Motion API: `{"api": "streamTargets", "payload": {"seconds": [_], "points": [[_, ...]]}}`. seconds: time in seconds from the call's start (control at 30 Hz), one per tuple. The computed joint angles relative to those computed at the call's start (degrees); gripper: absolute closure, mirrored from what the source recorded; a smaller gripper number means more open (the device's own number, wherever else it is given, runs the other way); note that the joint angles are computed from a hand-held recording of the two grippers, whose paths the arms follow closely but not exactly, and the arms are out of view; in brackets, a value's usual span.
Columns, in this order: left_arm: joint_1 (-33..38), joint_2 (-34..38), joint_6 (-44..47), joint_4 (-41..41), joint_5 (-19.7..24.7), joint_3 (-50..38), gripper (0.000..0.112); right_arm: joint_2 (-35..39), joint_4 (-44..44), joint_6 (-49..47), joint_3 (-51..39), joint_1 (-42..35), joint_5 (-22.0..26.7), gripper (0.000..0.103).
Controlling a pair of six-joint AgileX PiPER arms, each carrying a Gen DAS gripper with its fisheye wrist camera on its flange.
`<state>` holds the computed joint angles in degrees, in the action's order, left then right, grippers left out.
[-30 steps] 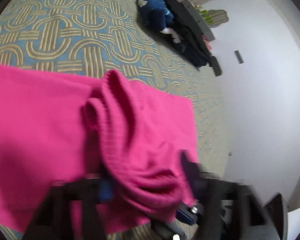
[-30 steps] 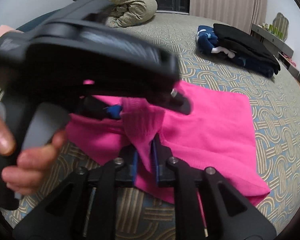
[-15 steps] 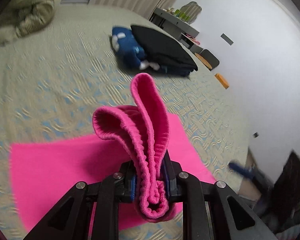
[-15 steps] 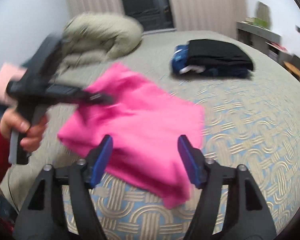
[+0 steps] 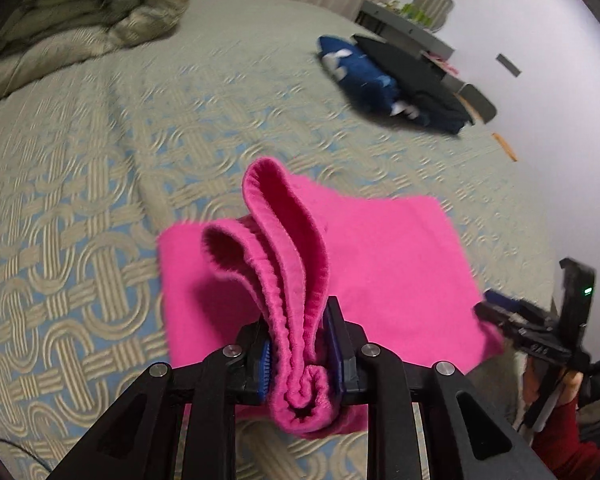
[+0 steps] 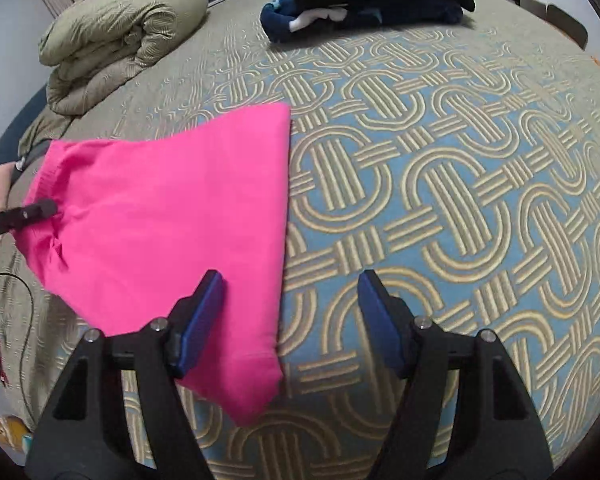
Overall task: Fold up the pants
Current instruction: 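Fold the waistband over the pants with the left gripper and lower it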
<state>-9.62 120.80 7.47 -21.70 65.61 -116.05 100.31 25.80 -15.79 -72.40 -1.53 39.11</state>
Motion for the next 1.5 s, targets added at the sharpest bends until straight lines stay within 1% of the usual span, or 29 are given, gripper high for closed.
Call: {"api": "streamTargets", "payload": {"seconds": [0.07,0.13,0.17,0.23,0.3,0.37,0.53,0.67,0.77,0.83,0.93,1.17,1.23,1.37,1.5], "points": [[0.1,-0.3,-0.8,1.9,-1.0,2.4,0.086,0.9,-0.8,0.7,-1.5,0.4,0.5,0.033],[-0.2,-1.1,-2.6,6.0,-2.5,5.3,0.085,1.2,-0.8,0.6,-1.8,0.3,0.8,0.033],[0.1,-1.9,-3.0,8.2,-3.8,7.5,0.081,2.0,-1.0,0.6,-2.4,0.5,0.6,0.033],[1.4,-3.1,-2.4,7.1,-5.5,10.3,0.070,1.8,-0.8,-0.1,-1.8,0.2,0.1,0.033],[2.8,-4.7,-1.7,5.1,-7.1,13.4,0.065,1.7,-1.5,0.7,-2.0,0.6,0.1,0.033],[2.8,-5.9,-2.6,6.7,-8.4,15.4,0.055,1.1,-2.0,1.4,-1.7,1.0,0.2,0.033],[3.2,-5.8,-2.9,5.7,-7.8,15.3,0.054,1.1,-1.1,0.7,-1.9,0.9,0.7,0.033],[3.8,-4.0,-3.5,3.6,-6.2,13.4,0.047,2.0,-0.6,0.2,-3.2,0.8,1.4,0.033],[4.6,-2.4,-2.9,-0.5,-5.1,12.5,0.040,2.7,-0.9,0.2,-4.4,0.8,1.7,0.033],[4.8,-1.9,-2.9,-1.9,-4.8,12.4,0.039,3.2,-0.9,0.0,-5.3,0.9,2.2,0.033],[3.7,-1.9,-3.4,-0.8,-5.3,12.2,0.038,3.7,-0.9,-0.3,-6.2,1.1,2.6,0.033],[2.0,0.7,-4.1,1.6,-4.3,8.2,0.036,5.3,-1.7,0.3,-8.1,2.3,3.0,0.033],[1.7,1.4,-4.1,2.1,-4.8,7.5,0.035,5.8,-1.7,0.3,-8.6,2.5,3.2,0.033],[0.6,2.5,-3.7,3.7,-5.5,6.1,0.029,7.2,-2.4,0.9,-10.5,3.0,3.8,0.033],[-0.8,2.9,-3.6,6.2,-6.6,5.9,0.027,8.3,-2.7,1.8,-12.1,3.4,4.4,0.033]]}}
